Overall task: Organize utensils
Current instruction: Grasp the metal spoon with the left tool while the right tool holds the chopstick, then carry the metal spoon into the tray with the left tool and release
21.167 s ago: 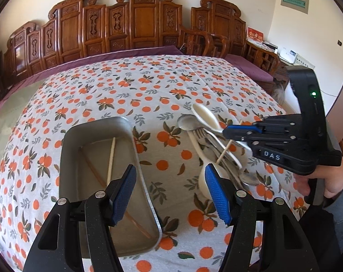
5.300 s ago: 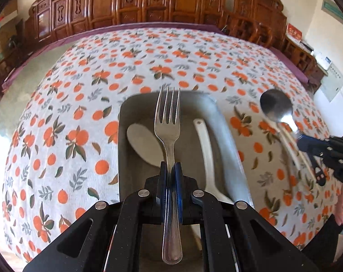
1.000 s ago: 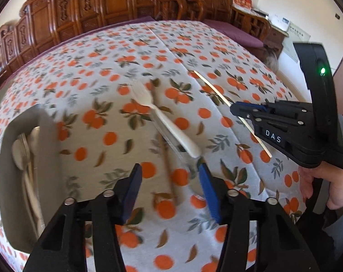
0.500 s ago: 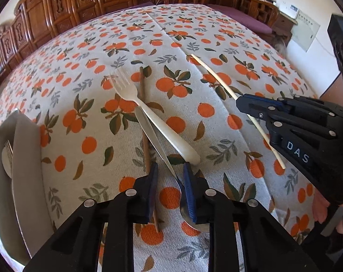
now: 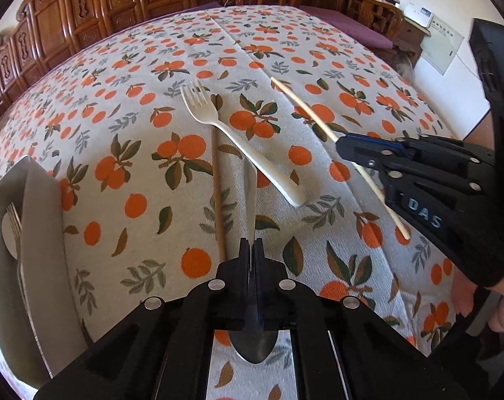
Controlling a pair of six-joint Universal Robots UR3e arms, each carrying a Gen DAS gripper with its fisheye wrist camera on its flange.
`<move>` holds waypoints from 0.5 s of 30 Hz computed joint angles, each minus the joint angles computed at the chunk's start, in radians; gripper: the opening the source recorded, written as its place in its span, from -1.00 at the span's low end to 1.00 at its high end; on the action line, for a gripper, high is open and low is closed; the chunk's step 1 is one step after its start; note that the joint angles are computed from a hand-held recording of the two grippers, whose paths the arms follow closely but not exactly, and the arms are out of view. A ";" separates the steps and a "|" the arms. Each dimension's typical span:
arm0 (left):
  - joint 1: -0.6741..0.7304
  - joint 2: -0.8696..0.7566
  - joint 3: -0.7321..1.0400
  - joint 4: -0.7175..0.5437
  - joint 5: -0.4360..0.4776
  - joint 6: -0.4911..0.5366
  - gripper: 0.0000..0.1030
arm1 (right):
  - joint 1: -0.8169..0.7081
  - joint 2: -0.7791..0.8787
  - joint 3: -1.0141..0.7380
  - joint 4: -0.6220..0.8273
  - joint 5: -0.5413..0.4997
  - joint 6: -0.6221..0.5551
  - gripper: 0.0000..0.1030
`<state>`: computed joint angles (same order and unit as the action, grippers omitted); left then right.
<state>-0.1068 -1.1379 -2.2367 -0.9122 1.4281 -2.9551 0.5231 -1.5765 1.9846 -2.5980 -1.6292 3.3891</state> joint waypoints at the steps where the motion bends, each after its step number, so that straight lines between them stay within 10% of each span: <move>1: 0.006 0.019 -0.001 -0.015 -0.005 0.006 -0.96 | 0.005 0.003 -0.005 0.000 -0.001 0.000 -0.88; 15: 0.245 0.316 0.036 -0.285 -0.109 0.203 -0.96 | 0.065 0.045 -0.087 -0.002 0.023 0.027 -0.88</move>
<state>0.1378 -0.8222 -2.2011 -1.1971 1.3190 -2.7524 0.5878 -1.5314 1.8972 -2.6001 -1.6065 3.4164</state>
